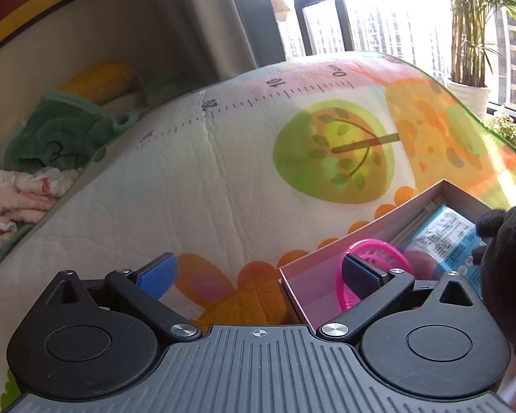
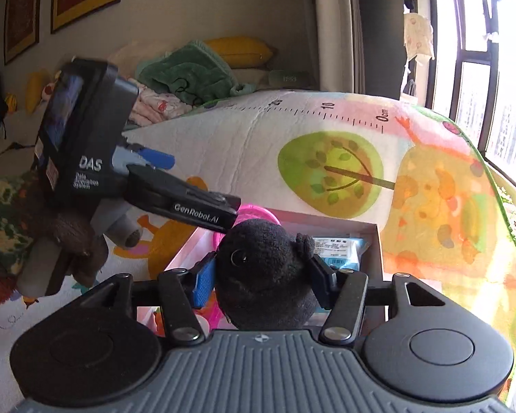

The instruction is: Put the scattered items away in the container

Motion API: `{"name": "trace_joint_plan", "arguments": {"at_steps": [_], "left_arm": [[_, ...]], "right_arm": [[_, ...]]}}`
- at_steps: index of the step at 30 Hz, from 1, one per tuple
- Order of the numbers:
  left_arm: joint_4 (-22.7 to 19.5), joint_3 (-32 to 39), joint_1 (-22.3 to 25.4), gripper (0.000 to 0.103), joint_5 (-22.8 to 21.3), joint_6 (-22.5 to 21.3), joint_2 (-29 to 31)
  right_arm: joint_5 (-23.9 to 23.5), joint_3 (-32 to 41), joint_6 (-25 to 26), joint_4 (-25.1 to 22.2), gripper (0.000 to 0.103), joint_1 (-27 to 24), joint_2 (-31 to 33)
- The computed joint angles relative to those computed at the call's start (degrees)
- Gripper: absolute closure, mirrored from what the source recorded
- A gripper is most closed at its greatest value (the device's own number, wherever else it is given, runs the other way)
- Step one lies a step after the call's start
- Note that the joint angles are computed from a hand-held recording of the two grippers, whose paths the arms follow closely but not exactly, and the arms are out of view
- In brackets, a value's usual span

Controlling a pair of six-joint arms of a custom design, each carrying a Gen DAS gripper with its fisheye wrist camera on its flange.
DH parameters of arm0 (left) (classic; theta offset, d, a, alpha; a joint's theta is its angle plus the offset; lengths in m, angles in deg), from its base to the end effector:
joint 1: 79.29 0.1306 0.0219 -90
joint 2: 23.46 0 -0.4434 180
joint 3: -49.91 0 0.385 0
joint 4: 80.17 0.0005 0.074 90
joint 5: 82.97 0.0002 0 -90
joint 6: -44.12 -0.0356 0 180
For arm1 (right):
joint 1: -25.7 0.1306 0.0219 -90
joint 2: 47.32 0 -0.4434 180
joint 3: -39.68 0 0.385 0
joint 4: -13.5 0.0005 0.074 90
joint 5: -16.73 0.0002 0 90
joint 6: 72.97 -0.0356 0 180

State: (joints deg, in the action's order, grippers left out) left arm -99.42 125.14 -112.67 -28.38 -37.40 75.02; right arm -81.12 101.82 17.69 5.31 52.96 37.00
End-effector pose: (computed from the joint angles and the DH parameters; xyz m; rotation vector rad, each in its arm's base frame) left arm 0.4427 -0.2676 0.3474 0.1685 2.1630 0.3029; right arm 0.3791 0.2002 0.3711 -0.5929 2.0393 0.4214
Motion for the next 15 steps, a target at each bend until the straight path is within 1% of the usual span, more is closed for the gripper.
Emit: {"name": "trace_joint_plan", "arguments": {"at_steps": [2,5,6,7,8,10,13,14,15], "left_arm": [[0.1,-0.2,-0.1,0.0,-1.9,-2.2,0.8],[1.0,-1.3,-0.5,0.0,-5.4,-6.6,1.4],[1.4,-1.7,-0.5,0.0,-6.2,-7.3,1.3],[2.1,-2.4,-0.4,0.0,-5.8,-7.3,0.9],[2.3,-3.0,-0.1,0.0,-4.4,-6.0,0.1],[2.3,-4.0,0.3,0.0,-2.5,-2.1,-1.6],[2.6,-5.9,1.1,0.0,0.6,5.3,-4.5],[2.8,-6.6,1.2,0.0,1.4,6.9,-5.5],[3.0,-7.2,1.2,0.0,1.9,8.0,-6.3]], "right_arm": [[-5.0,1.0,-4.1,-0.7,0.047,-2.9,-1.2],[-14.9,3.9,-10.2,-2.8,0.047,-7.1,-0.6],[-16.8,4.7,-11.7,-3.4,0.047,-7.8,-0.1],[-18.8,5.5,-13.5,-4.0,0.047,-8.3,0.6],[-20.3,6.2,-14.9,-4.4,0.047,-8.5,1.4],[-21.8,6.8,-16.5,-4.7,0.047,-8.6,2.9],[-22.9,7.4,-19.4,-5.6,0.047,-8.3,6.2],[-23.1,8.0,-20.4,-7.0,0.047,-8.2,7.8],[-22.4,8.2,-20.8,-8.0,0.047,-7.9,9.0]]}}
